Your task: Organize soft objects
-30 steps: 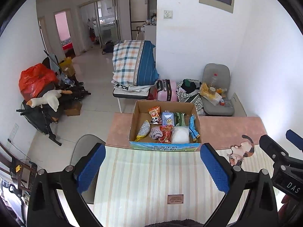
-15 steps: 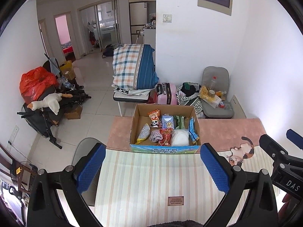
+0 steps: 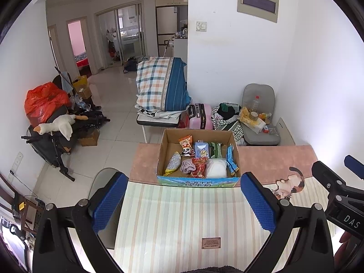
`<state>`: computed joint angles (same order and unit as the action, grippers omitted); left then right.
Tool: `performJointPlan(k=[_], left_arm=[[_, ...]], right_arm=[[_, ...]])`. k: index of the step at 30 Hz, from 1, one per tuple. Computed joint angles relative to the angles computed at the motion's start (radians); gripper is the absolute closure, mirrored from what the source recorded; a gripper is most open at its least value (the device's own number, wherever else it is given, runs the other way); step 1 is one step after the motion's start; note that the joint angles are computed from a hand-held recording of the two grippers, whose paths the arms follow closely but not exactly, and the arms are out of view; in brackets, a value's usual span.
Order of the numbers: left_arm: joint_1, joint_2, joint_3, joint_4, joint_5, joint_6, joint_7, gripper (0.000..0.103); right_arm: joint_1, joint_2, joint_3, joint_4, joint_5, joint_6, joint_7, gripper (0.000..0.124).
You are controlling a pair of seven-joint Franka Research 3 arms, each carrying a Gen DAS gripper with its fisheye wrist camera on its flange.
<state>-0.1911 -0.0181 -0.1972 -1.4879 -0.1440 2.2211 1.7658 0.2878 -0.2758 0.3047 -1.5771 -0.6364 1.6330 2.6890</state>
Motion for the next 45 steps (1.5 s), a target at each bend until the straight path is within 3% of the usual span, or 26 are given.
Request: performJointPlan(k=[23, 45], left_arm=[[0.01, 0.004, 0.008, 0.005, -0.032, -0.046, 0.037, 0.0], [0.027, -0.001, 0.015, -0.011, -0.065, -0.028, 0.065, 0.0]], right_arm=[[0.02, 0.01, 0.007, 0.033, -0.004, -0.031, 0.01, 0.021], [0.019, 0.02, -0.006, 0.021, 0.013, -0.011, -0.002, 0.021]])
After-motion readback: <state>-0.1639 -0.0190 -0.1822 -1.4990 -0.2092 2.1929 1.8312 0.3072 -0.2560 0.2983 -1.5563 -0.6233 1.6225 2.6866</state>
